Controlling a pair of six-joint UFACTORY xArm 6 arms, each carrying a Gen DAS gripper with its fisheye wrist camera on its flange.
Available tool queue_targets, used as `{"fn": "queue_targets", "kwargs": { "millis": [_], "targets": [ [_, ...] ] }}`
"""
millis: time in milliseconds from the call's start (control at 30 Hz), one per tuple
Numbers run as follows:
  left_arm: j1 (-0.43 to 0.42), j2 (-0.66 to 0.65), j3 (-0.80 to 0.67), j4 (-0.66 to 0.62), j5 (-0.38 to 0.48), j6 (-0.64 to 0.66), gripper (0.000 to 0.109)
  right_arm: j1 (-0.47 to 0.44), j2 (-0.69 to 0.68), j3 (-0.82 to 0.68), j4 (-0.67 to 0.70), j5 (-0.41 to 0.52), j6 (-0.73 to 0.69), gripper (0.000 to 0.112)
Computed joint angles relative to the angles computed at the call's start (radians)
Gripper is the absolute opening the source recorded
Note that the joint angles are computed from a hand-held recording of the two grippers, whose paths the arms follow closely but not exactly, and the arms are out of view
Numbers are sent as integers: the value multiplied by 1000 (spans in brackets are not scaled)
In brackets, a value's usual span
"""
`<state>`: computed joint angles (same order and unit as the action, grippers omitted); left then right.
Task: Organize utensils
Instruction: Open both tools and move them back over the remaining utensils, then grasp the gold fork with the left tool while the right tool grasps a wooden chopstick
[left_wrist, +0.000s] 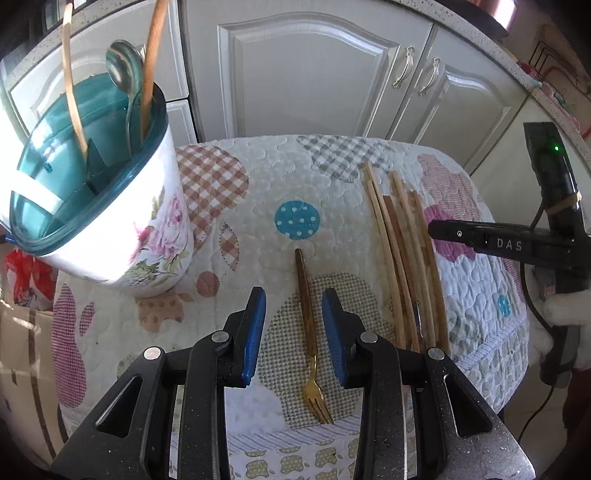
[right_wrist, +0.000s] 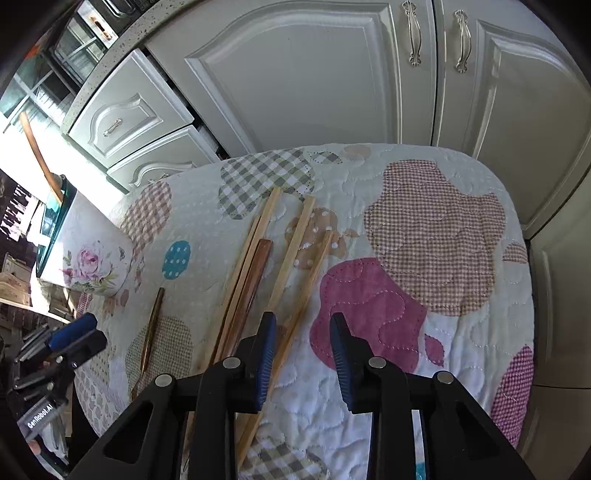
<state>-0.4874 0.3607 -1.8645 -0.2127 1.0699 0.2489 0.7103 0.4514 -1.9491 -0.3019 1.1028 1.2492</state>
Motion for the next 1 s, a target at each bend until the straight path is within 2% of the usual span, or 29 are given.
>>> {"fn": "queue_targets", "kwargs": {
  "millis": [167,333,433,467,500,533,600,800,1000],
  "targets": [
    [-15,99,-112,33,46,-29,31,-38,83,-96,41,29,-44,24],
    [-24,182,-216,37,116,-22,31,-55,113,-141,59,50,-102,10],
    [-31,234,-286,42,157,-20,30,-62,108,-127,73,37,-135,10],
    [-32,240,-292,41,151,-18,28,-64,94,-104,77,23,-137,10],
    [-32,247,-304,39,153,-13,17,-64,84,-89,80,11,-136,9],
    [-33,256,-318,41,158,-9,12,-64,72,-71,81,-3,-132,9],
    [-27,261,-330,27,166,-10,7,-60,41,-29,75,-31,-120,9],
    [21,168,-240,-109,140,28,6,-31,-28,22,17,-50,-74,8],
    [53,51,-142,-173,115,86,6,20,-60,-18,-72,-27,-34,7]
  ]
}}
